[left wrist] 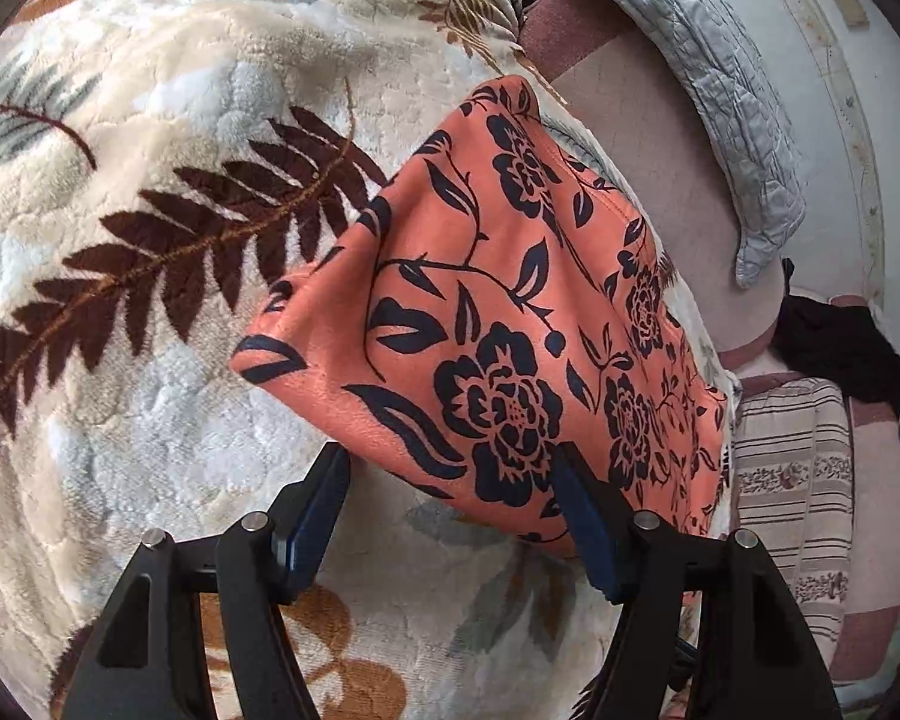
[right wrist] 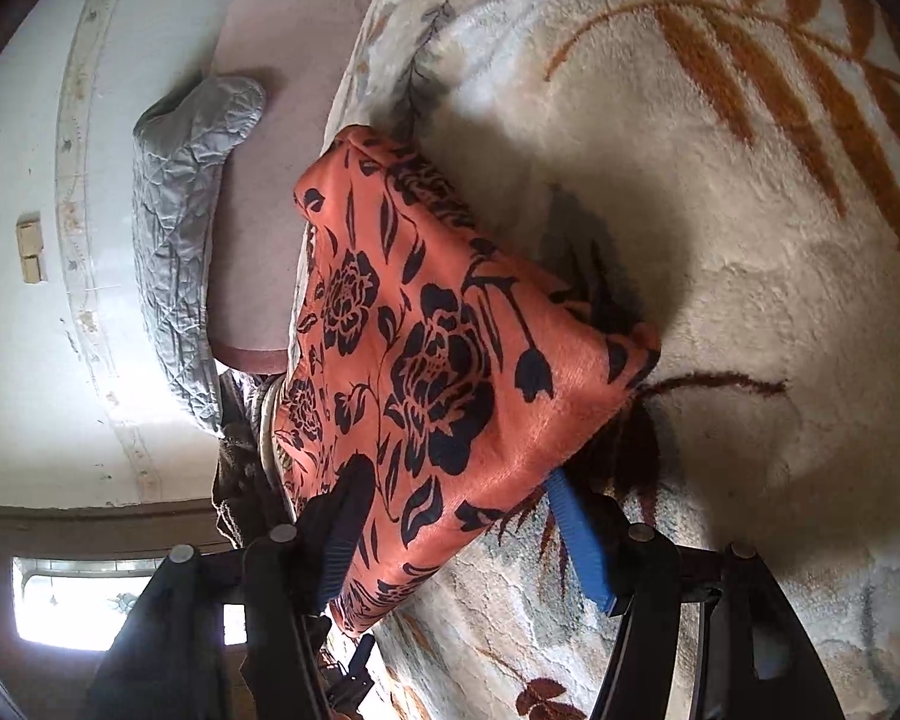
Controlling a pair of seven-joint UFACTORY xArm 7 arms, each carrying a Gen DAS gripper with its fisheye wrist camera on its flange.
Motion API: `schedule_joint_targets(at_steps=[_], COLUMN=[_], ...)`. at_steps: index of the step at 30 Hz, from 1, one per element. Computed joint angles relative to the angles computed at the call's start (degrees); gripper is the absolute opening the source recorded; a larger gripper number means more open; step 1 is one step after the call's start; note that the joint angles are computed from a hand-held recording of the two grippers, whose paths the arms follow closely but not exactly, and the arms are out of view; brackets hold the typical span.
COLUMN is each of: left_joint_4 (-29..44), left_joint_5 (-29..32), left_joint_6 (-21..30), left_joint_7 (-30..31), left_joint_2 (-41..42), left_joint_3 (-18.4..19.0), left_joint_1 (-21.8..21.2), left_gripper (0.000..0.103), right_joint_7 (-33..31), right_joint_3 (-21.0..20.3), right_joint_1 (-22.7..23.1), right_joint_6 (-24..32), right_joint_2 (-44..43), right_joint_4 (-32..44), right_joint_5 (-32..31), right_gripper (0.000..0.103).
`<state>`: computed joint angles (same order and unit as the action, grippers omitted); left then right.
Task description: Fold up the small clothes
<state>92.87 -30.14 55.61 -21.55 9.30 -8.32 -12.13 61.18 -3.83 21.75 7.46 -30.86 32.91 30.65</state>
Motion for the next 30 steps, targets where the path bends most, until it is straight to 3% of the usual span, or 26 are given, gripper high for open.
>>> schedule_joint_targets(at_steps=[1,5,7,11,12,14,16,19,21,23,26,30], left_joint_4=[-0.26,-0.72,-0.96,-1.07,-1.24,-1.73,-1.95,-1.98,-2.08,-1.16,-1.51,-1.61], left_joint_5=[-0.34,2.66,2.49,2.47,2.1,-0.74,-2.53,-0.7,1.54,5.48,5.07,7.86], left_joint_6=[-1.25,-6.79,-8.43,-9.63,-9.73,-11.5,-12.96,-14.26,-15.35,-14.71,-14.86,-14.7], left_joint_7=[0.07,-1.26,-1.23,-1.22,-1.13,0.09,1.26,1.68,0.54,-0.75,-0.27,-0.45], left_joint_2=[0.04,0.28,0.4,0.88,0.92,1.21,1.29,1.49,1.45,1.89,1.51,0.37], left_joint_3=[-0.11,-0.23,-0.4,-0.55,-0.63,-1.19,-1.58,-1.53,-1.21,-0.69,-0.93,-0.74], left_joint_1=[-0.14,-1.48,-1.53,-1.5,-1.4,-1.09,-1.02,-1.68,-2.25,-2.83,-2.33,-2.77], left_gripper=[0.069,0.041,0.037,0.04,0.044,0.061,0.068,0.066,0.049,0.021,0.015,0.012], right_joint_7=[-0.17,-0.36,-0.61,-0.51,0.05,0.74,1.0,1.42,1.04,1.34,4.14,7.86], right_joint_3=[-0.5,-1.87,-3.21,-3.79,-2.92,-1.44,0.81,2.81,1.49,2.13,8.03,13.19], right_joint_1=[0.72,2.49,3.87,4.24,3.18,1.25,-1.78,-4.43,-3.04,-3.7,-10.77,-17.0], right_joint_6=[-1.52,-7.37,-9.48,-12.57,-12.43,-11.53,-9.08,-6.85,-7.36,-7.6,-4.22,-3.79], right_joint_2=[0.48,2.21,3.28,6.11,6.78,8.02,8.95,9.82,9.92,9.96,9.76,8.84], right_joint_4=[-0.19,-0.67,-0.52,0.87,1.32,2.49,3.91,4.94,4.5,4.52,5.87,6.89], right_joint_5=[0.69,0.83,0.33,-2.89,-3.73,-5.49,-7.7,-9.23,-7.86,-7.92,-12.69,-18.77], right_gripper=[0.064,0.064,0.064,0.064,0.064,0.064,0.061,0.042,0.032,0.031,0.028,0.021])
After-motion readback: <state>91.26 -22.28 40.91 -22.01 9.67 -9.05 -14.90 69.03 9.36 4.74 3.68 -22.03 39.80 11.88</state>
